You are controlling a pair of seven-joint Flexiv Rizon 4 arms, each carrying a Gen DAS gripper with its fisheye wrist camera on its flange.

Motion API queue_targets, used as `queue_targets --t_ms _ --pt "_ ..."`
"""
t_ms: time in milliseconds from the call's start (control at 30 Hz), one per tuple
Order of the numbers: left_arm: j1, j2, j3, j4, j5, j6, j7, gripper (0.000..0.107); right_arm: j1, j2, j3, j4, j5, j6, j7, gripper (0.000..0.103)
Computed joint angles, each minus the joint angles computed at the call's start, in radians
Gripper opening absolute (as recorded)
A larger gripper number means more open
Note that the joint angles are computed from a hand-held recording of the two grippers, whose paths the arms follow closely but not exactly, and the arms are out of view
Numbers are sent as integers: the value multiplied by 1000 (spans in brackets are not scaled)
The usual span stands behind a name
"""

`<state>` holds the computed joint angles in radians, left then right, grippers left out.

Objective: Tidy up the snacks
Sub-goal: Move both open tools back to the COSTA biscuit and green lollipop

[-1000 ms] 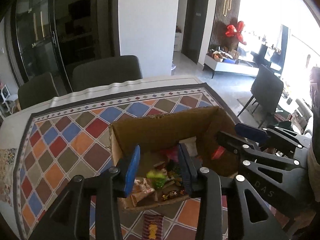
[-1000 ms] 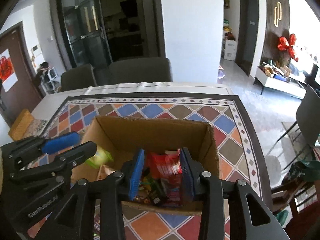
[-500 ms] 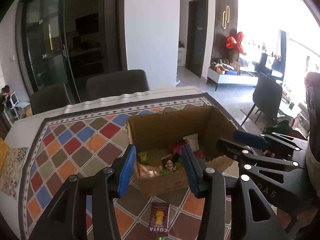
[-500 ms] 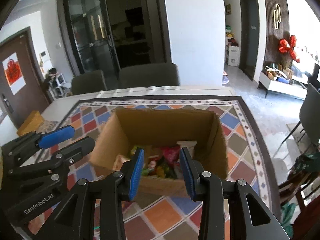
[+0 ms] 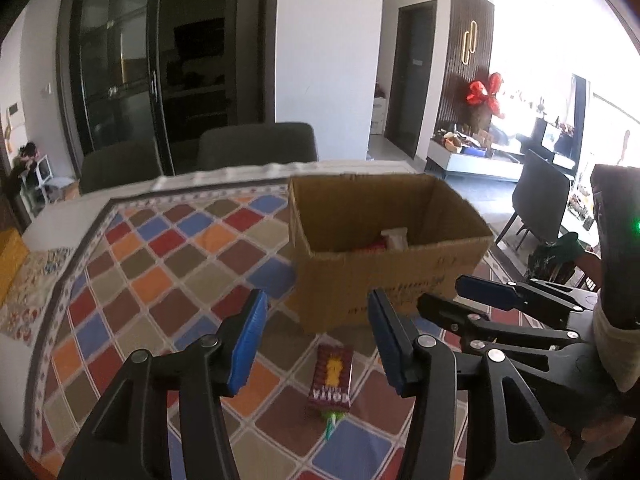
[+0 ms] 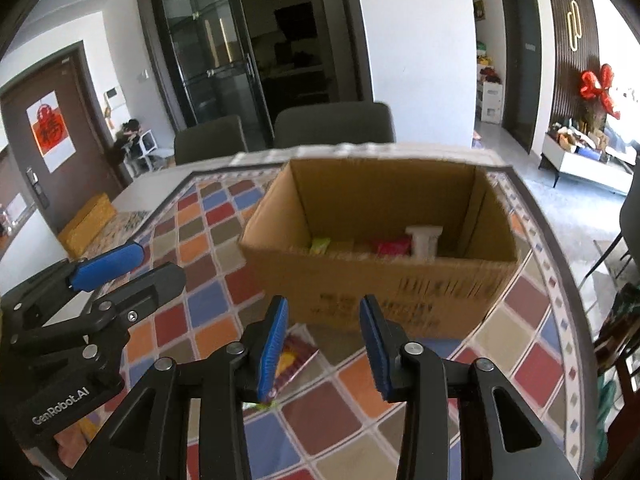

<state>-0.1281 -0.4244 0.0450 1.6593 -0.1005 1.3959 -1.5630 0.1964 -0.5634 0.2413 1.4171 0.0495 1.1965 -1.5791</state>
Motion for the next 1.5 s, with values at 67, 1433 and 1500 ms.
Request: queue_targets --t_ms 67,1433,1500 --pt "4 9 -5 38 -2 27 -4 52 0 6 4 23 5 8 -4 47" --pt "106 -145 -203 179 -220 89 212 42 19 -35 -32 168 -47 -78 78 47" --pt "95 -154 -191 164 -215 84 209 41 16 -38 -29 164 -47 -82 80 47"
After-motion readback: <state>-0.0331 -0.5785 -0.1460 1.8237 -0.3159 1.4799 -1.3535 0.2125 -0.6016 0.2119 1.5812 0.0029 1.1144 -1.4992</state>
